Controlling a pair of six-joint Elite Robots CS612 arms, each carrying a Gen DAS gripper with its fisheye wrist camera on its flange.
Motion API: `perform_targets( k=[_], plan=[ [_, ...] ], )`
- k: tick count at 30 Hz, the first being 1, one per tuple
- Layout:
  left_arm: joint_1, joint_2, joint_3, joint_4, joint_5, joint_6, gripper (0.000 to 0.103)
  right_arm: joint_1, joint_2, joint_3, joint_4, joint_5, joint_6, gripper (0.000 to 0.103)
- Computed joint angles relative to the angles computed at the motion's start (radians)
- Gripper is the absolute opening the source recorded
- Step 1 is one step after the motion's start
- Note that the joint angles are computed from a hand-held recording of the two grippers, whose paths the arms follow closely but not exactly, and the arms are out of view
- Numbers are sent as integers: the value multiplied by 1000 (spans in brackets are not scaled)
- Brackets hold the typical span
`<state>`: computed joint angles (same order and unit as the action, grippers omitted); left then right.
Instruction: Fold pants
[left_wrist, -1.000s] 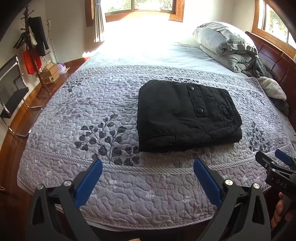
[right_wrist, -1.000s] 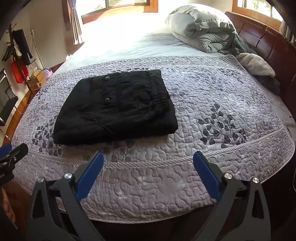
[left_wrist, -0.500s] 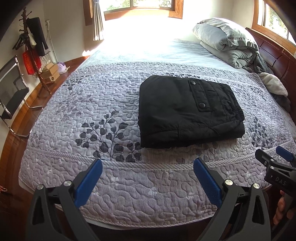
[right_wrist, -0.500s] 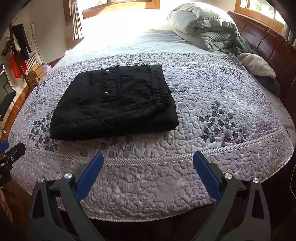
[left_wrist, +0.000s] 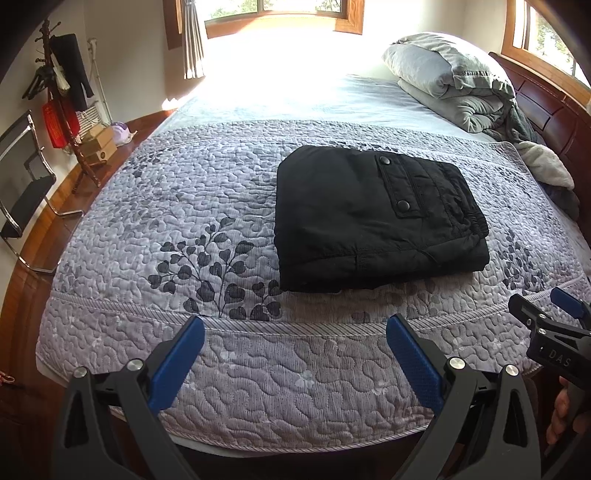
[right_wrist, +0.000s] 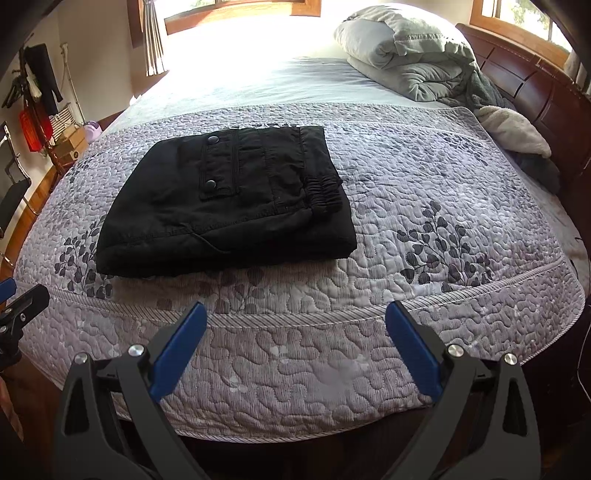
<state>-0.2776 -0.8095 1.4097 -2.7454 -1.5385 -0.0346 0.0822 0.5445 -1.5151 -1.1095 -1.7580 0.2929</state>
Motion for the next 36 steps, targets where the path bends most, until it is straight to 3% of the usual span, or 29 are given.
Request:
perform_targets(
  k=[20,26,36],
  plan=[
    [3,5,-7,13,-9,1,99,-3,2,-1,-6,13,-8,97],
    [4,4,-6,7,-9,5,99,-10,6,-3,-11,82,-3,97],
    [6,6,-10,14,-10,6,99,-4,3,2,-12,65,-11,97]
  ],
)
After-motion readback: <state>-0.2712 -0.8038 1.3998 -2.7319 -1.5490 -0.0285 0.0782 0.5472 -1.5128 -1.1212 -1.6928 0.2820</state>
